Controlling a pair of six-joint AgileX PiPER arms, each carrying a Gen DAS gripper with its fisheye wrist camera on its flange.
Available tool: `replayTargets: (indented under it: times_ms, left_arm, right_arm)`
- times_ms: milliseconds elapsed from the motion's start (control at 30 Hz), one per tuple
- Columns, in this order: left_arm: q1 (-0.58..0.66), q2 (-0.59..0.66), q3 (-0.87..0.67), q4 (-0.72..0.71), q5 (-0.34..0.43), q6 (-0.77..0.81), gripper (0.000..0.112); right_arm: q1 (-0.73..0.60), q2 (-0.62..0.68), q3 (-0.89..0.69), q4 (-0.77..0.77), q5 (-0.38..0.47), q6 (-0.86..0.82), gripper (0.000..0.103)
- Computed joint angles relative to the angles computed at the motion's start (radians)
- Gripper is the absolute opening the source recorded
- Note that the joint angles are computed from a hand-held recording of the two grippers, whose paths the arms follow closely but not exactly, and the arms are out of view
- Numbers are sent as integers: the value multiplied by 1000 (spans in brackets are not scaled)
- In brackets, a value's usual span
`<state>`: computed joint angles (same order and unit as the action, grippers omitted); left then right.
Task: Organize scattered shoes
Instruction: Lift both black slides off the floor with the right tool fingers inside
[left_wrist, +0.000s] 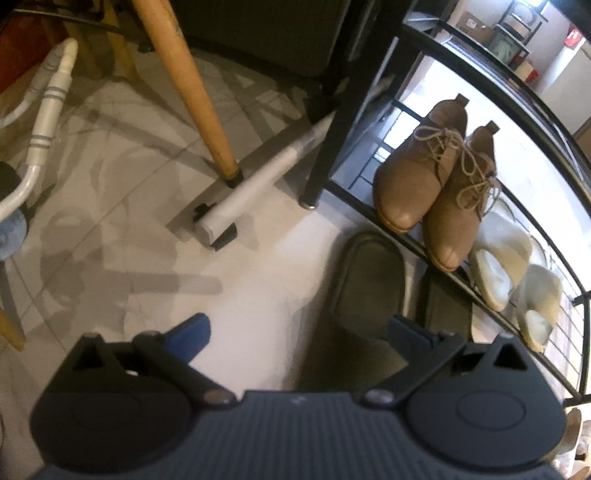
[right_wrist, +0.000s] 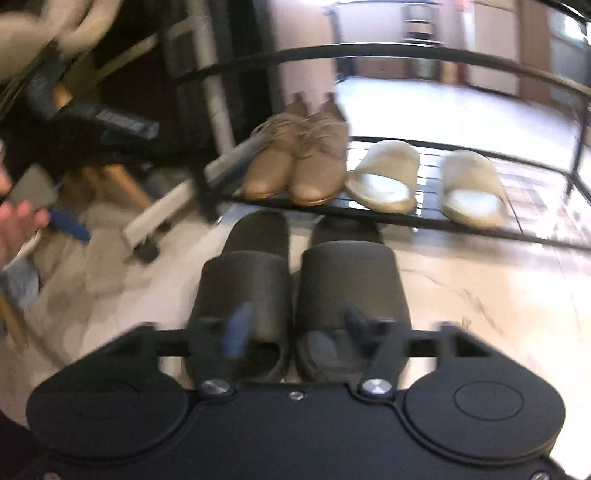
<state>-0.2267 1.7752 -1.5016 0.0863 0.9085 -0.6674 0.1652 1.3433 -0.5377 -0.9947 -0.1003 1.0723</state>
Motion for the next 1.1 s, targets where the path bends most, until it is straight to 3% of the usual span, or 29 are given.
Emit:
replayTargets:
  times_ms: [233,400,500,567,633,767,967,1100]
  left_arm:
    - [-31,74,-64,28,52,19,102]
    - [-56,97,-93,42,61,43,102]
    - [-50,102,-100,10,64,61,102]
    - [-49,106,-103,4,64,64,102]
    - [-52,109,-107,11,68,62,102]
    - [-65,112,-114,32,72,62,102]
    - [-79,115,-123,36,75,79,102]
    - [-77,116,-123,25,76,86,102]
  right_arm:
    - [52,204,-14,626,-117,-681,65]
    - [66,312,-40,761,-161,-827,65]
    - [76,352,-20,866,-246,-966,73]
    - [86,375,-14,906,-297,-1022,82]
    - [97,411,-14,929,-355,-1062,85]
    - [98,465,-20,899,-420,-1012,102]
    - [139,506,-10,1018,-500,-1082,103]
    - [158,512,-15,1071,-501,-1127,103]
